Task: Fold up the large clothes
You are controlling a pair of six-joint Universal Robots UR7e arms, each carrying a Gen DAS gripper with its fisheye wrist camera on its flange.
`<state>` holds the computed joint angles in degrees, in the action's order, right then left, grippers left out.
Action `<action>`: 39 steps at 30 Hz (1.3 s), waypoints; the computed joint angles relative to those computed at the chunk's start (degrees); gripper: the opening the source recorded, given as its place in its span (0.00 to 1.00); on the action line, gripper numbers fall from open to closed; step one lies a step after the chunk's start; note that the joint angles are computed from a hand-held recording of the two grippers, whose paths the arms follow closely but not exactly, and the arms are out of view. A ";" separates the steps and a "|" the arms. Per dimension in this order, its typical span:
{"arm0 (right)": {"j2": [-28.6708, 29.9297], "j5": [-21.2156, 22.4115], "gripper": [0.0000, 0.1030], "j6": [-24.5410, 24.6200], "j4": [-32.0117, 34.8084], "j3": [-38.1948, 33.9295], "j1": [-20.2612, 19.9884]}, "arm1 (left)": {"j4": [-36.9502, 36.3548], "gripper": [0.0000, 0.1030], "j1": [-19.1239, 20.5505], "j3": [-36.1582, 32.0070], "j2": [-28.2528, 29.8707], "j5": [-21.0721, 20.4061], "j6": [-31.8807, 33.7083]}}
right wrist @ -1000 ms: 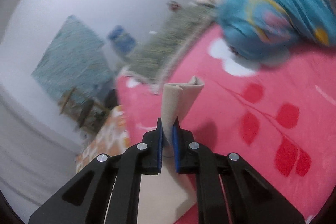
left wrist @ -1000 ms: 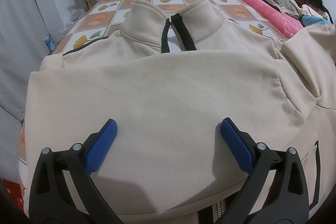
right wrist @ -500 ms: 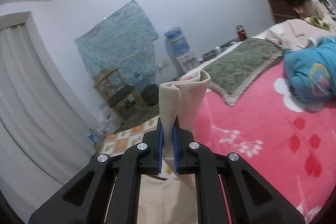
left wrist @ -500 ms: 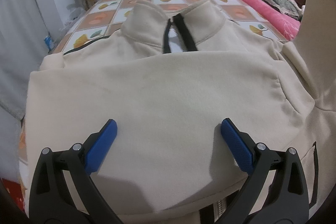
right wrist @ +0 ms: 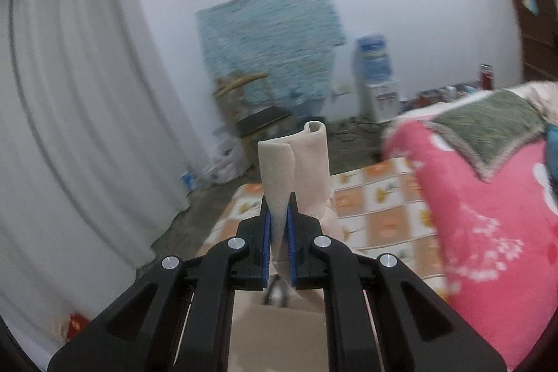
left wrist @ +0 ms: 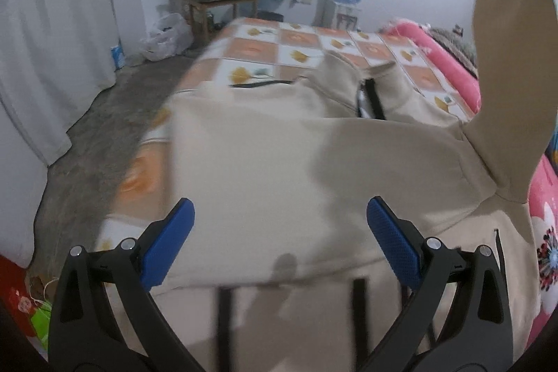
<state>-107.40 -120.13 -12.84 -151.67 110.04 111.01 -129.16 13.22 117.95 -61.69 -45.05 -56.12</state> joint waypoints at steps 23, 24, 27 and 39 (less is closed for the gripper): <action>-11.54 6.80 0.57 -10.33 15.88 12.15 -19.88 | -7.35 0.56 7.25 -0.53 -0.37 -6.89 8.00; -13.25 5.55 0.57 -11.53 14.94 12.39 -22.83 | -6.13 0.54 8.03 -1.26 0.35 -6.54 7.38; -15.87 7.03 0.56 -12.38 14.92 12.08 -30.49 | 0.13 0.39 10.21 -4.67 3.21 -4.78 4.87; -10.76 9.96 0.04 -16.15 11.57 11.82 -40.65 | 3.61 0.04 8.18 -4.22 4.23 2.16 6.55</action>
<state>-118.16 -110.17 -28.99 -140.10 121.86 70.36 -125.55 21.41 113.72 -57.46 -42.90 -49.58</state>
